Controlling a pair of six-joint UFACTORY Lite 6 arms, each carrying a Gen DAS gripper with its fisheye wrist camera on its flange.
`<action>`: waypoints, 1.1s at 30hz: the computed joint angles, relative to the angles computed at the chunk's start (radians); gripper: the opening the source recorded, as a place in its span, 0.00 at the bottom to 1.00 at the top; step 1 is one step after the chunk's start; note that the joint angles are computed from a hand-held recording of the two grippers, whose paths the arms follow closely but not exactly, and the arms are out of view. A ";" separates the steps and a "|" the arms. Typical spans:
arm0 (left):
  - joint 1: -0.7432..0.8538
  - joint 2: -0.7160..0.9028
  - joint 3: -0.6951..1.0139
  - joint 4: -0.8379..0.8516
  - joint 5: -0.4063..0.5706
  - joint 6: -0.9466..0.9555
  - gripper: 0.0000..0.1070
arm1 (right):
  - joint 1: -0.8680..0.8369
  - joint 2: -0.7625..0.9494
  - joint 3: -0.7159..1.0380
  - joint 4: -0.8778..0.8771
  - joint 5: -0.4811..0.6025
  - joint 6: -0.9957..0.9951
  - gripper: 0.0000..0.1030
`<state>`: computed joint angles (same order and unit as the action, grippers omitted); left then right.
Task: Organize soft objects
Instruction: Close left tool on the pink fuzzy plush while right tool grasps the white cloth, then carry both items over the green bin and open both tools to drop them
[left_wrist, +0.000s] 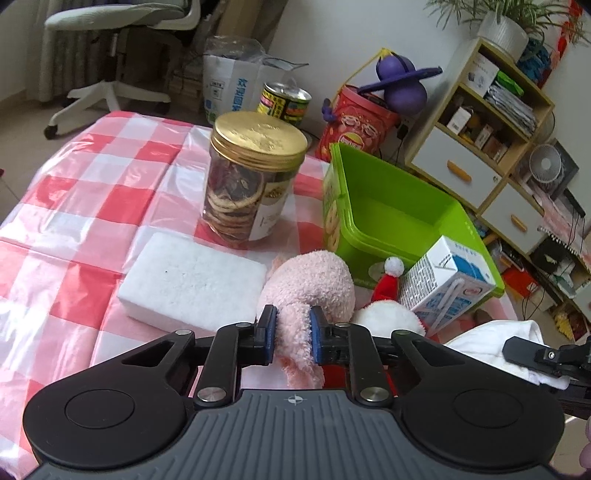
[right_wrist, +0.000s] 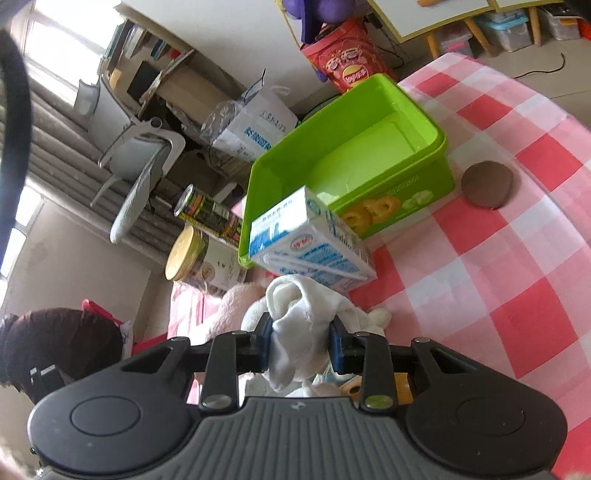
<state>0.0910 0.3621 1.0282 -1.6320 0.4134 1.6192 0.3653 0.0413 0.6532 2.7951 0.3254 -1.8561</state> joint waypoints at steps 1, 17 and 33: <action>0.006 -0.005 -0.001 0.004 0.006 -0.008 0.15 | -0.007 -0.010 -0.008 0.001 0.004 0.003 0.13; 0.037 -0.164 -0.077 -0.019 0.089 -0.030 0.14 | -0.143 -0.282 -0.165 0.042 -0.017 0.037 0.13; -0.165 0.070 0.299 0.087 -0.033 -0.163 0.13 | -0.271 0.006 0.111 0.028 0.076 -0.064 0.13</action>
<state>-0.0739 0.4322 1.3269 -1.5447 0.3805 1.4562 0.0939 0.0472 0.7645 2.8233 0.4017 -1.9197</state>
